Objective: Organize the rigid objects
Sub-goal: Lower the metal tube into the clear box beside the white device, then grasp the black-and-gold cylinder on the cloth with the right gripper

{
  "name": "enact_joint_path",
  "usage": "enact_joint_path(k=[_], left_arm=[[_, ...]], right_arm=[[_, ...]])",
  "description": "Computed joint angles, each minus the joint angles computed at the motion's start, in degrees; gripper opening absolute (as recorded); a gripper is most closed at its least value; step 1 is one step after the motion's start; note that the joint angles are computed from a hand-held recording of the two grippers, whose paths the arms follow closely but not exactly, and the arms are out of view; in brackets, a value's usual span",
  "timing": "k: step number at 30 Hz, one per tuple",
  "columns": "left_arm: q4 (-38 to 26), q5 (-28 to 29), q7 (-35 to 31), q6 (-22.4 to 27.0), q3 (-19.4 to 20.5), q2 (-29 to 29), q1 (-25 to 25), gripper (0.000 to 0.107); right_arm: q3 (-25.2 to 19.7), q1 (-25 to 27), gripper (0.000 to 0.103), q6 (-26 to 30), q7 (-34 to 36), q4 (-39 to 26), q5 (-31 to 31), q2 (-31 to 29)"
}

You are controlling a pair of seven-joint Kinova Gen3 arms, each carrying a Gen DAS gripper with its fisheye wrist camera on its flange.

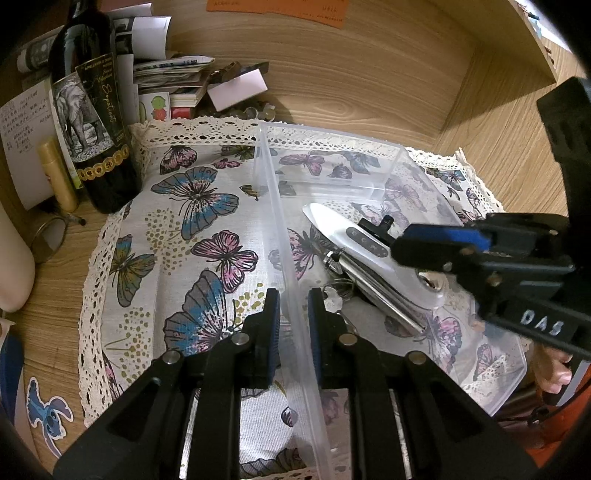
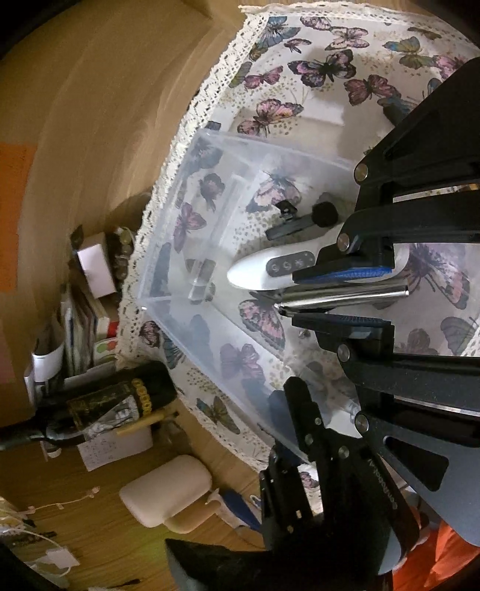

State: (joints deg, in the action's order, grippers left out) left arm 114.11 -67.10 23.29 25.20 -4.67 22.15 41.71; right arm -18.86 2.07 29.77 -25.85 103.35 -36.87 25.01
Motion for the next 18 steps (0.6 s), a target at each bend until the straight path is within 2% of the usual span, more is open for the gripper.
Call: enact_joint_path(k=[7,13,15,18], left_arm=[[0.01,-0.03,-0.01,0.06,0.12,-0.02,-0.08,0.014],[0.01,-0.09,0.06,0.05,0.15,-0.02,-0.11,0.014],[0.0,-0.11,0.03,0.03,0.16,0.0,-0.14,0.014],[0.01,-0.1,0.06,0.07,0.17,-0.03,-0.12,0.014]], right_arm=[[-1.1,3.62,0.017,-1.18,3.14,1.11,-4.63,-1.83],[-0.72,6.53,0.031,-3.52,6.66,3.25,-9.46,-4.22],[-0.27,7.23,0.043,-5.12,7.56,4.23,-10.94,-5.14],[0.81,7.66,0.05,-7.52,7.51,5.43,-11.64,-5.97]])
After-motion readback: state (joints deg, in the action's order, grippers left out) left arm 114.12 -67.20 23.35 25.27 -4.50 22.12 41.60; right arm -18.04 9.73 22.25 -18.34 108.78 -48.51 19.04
